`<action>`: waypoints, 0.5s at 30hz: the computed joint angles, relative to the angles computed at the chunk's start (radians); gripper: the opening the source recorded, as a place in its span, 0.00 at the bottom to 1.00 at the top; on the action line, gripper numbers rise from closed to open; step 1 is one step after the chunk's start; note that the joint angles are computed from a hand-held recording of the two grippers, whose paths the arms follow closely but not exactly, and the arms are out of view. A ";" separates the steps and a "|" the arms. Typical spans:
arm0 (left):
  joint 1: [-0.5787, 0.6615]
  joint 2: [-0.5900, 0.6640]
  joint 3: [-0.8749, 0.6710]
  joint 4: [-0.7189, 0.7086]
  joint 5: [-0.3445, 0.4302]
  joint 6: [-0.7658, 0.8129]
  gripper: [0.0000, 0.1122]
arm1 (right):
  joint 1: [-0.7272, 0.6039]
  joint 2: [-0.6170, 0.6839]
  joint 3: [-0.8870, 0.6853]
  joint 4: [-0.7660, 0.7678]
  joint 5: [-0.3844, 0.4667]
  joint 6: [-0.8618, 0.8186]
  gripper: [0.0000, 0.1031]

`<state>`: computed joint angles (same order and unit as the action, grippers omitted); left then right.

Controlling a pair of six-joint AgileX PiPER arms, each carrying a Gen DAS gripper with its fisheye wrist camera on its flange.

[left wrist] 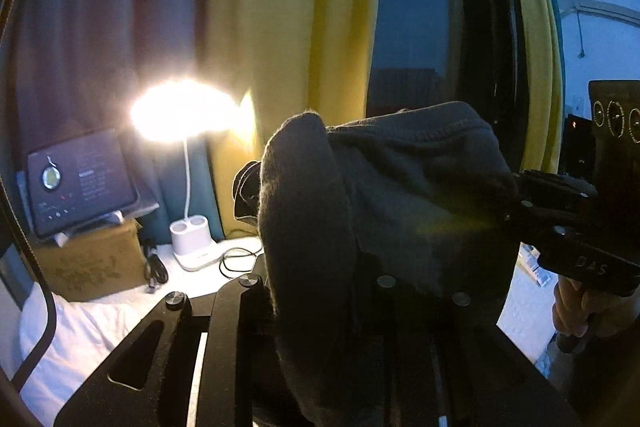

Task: Fold small clothes
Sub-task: 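Lift the folded brown shirt with both grippers and carry it toward the pillow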

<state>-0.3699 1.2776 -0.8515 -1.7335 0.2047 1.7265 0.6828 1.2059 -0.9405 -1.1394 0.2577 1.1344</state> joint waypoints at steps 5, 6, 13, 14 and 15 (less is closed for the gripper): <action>0.055 -0.092 0.043 0.052 0.040 -0.044 0.19 | 0.128 -0.020 -0.020 -0.121 0.099 0.099 0.22; 0.069 -0.112 0.055 0.060 0.048 -0.049 0.19 | 0.150 -0.020 -0.024 -0.136 0.115 0.110 0.22; 0.211 -0.246 0.131 0.175 0.130 -0.135 0.19 | 0.296 0.011 -0.073 -0.193 0.193 0.153 0.22; 0.235 -0.273 0.147 0.195 0.143 -0.149 0.19 | 0.319 0.021 -0.082 -0.205 0.202 0.164 0.21; 0.268 -0.300 0.163 0.217 0.164 -0.165 0.19 | 0.335 0.030 -0.090 -0.213 0.206 0.170 0.21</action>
